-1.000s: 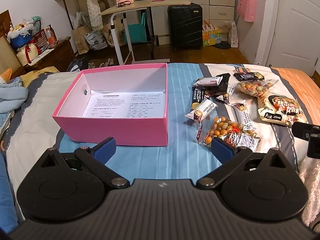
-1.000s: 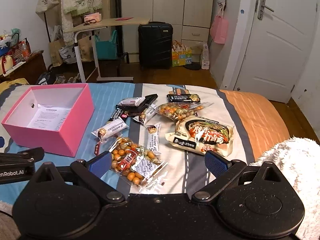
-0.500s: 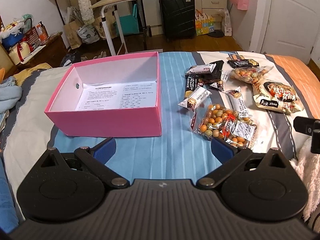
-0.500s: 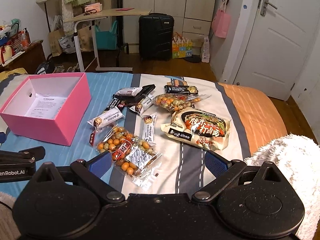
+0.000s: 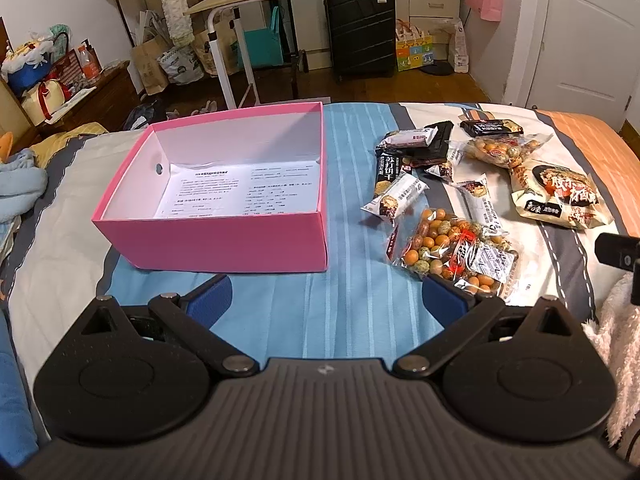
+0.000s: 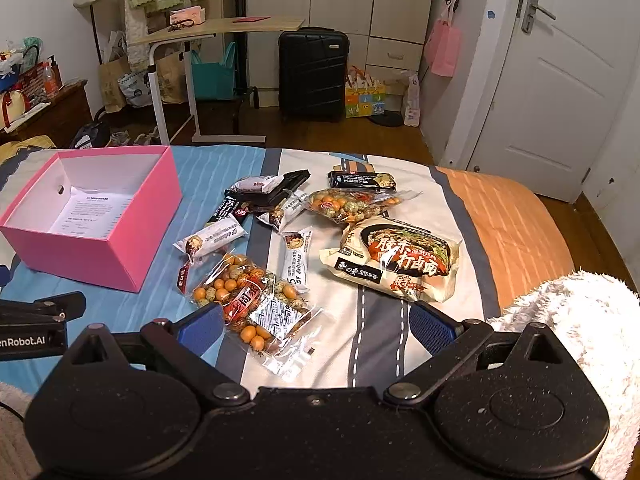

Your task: Organize snacks

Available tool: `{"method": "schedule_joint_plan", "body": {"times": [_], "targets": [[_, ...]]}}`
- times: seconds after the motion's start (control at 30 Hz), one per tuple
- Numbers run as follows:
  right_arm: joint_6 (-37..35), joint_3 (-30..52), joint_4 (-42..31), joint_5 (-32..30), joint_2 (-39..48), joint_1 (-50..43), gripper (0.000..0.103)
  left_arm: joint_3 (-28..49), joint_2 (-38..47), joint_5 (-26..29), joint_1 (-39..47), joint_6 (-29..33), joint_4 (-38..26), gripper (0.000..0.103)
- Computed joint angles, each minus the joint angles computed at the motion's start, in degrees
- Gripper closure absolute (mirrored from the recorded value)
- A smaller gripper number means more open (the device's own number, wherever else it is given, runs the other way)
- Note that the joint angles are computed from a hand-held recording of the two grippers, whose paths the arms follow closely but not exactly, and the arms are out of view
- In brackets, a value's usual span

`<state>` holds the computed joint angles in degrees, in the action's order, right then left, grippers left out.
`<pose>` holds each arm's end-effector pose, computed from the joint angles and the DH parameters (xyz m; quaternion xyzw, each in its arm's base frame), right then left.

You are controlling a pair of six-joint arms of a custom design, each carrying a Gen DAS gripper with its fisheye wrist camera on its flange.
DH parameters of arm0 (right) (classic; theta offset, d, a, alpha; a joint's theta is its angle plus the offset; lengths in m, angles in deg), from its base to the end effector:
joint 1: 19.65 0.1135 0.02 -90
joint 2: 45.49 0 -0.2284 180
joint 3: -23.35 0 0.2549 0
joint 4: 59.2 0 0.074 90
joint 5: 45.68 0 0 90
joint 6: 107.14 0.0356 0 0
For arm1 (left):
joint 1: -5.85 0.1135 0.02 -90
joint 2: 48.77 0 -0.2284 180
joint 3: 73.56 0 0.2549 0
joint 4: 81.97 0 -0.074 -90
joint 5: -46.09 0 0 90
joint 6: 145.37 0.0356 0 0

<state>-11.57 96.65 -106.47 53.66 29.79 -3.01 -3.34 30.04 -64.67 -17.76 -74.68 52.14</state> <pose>0.2775 0.0769 0.2429 -0.0619 0.9327 -0.0081 0.3552 0.2708 -0.1046 0.2122 -0.0198 0.9382 0.0499 0.3420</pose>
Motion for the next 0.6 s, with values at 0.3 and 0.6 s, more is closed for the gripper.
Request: {"method": "schedule_joint_plan", "body": {"times": [0.3, 0.6], "targets": [[-14.6, -2.7, 7.5, -12.3, 2.6, -5.4, 0.002, 2.9, 6.6, 1.5, 0.9, 0.4, 0.3, 0.0], [-22.9, -1.0, 11.9, -21.6, 10.9, -10.8, 0.002, 6.6, 15.0, 1.2, 2.2, 5.0, 10.1, 0.0]]}}
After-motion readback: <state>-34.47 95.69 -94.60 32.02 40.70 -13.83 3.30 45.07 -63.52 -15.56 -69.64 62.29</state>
